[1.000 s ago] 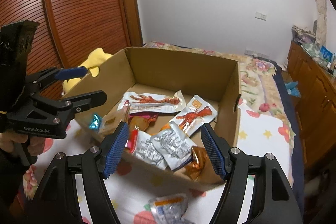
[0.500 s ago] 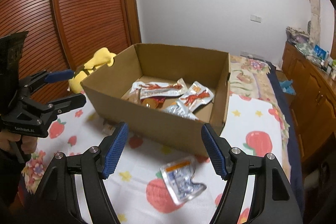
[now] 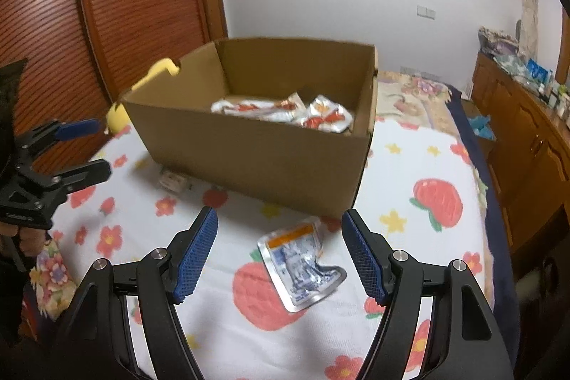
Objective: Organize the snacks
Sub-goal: 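Approach white packet with left gripper while right gripper approaches silver orange-topped pouch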
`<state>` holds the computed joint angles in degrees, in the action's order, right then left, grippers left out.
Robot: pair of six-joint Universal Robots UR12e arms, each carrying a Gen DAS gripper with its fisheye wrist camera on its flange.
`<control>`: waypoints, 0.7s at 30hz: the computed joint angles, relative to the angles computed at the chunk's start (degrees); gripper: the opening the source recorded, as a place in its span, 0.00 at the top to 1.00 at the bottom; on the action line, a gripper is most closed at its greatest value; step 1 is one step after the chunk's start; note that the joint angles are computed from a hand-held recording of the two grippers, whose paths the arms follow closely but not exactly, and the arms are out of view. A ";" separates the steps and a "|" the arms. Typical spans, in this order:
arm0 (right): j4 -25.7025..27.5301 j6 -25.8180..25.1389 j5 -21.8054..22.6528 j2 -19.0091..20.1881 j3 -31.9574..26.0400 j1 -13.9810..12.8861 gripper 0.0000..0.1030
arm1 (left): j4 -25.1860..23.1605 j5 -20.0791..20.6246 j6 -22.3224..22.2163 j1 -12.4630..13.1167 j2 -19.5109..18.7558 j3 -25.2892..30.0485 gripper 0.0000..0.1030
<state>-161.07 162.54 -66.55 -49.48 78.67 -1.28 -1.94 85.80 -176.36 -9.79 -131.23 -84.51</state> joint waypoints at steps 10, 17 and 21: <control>6.83 -2.44 -2.87 3.52 -3.73 0.73 0.28 | -1.60 -0.26 -0.34 0.02 -0.68 -0.56 0.08; 9.58 -4.36 -5.37 4.48 -4.73 1.20 0.28 | -2.82 -0.51 -0.82 0.14 -1.13 -0.56 0.08; 10.12 -4.91 -5.57 4.31 -4.12 1.10 0.28 | -3.42 -0.60 -1.21 0.17 -1.32 -0.43 0.08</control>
<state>-150.95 157.63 -72.13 -45.17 74.55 -0.18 -5.36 85.20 -177.56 -9.62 -132.55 -84.94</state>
